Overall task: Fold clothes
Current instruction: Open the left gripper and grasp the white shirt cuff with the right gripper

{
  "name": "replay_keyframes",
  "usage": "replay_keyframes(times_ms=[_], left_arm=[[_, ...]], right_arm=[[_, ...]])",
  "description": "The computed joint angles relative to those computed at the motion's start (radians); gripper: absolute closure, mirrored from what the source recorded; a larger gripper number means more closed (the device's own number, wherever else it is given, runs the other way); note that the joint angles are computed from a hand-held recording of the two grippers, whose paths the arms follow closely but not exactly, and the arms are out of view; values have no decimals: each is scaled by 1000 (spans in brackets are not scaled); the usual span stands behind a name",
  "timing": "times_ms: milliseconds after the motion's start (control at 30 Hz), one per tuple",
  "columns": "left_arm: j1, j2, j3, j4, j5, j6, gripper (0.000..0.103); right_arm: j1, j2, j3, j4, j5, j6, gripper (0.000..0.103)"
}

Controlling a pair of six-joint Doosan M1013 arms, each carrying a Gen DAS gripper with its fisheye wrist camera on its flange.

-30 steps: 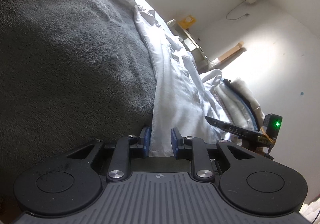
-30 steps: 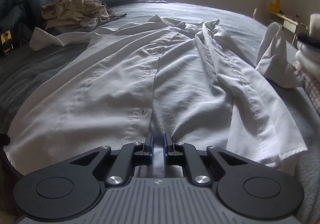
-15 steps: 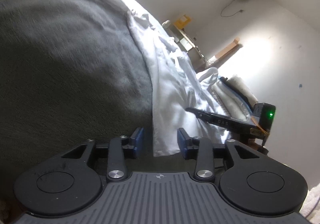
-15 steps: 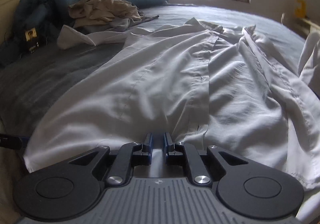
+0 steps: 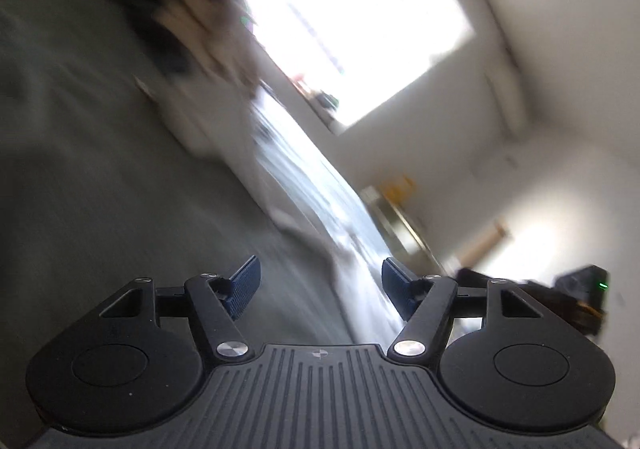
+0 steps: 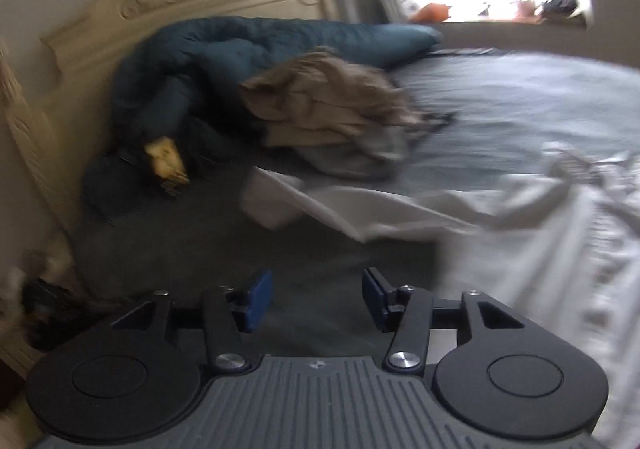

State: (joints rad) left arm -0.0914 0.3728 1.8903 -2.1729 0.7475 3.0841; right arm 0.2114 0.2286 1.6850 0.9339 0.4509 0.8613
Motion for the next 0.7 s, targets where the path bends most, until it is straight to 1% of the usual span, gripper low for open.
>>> replay_keyframes(times_ms=[33,67,100,167,200,233,300,333,433,500,567,600,633,667,700], left_arm=[[2,8,-12,-29,-33,1,36],[4,16,-25,-58,-67,3,36],[4,23,-32,-102,-99,18,36],[2,37,-48,-204,-163,61,36],[5,44,-51,-221,-167,72,36],[9,50,-54,-233,-169,81,36],[16,63,-61,-257,-171,100,36],[20,70,-64,-270,-172,110,36],[32,80,-56,-258,-112,143,36],[35,83,-50,-253,-86,169,36],[38,83,-44,-255,-67,191,36],[39,83,-41,-260,-57,198,36],[37,78,-32,-276,-45,210,36],[35,72,-22,-293,-34,221,36],[33,66,-12,-310,-22,232,36]], right_arm=[[5,46,-58,50,48,-1,48],[12,87,-112,65,85,25,47],[21,133,-174,58,113,75,46],[42,226,-305,-5,156,204,45],[50,275,-377,-45,185,279,44],[58,325,-453,-84,217,352,44],[77,406,-579,-208,255,483,44],[86,449,-648,-267,280,546,42],[109,555,-824,-448,379,706,40],[111,635,-957,-467,513,740,40],[109,686,-1035,-458,598,772,42],[108,697,-1049,-449,618,764,46],[109,692,-1037,-440,614,732,60],[110,686,-1023,-430,610,698,79],[113,671,-995,-426,586,658,90]])
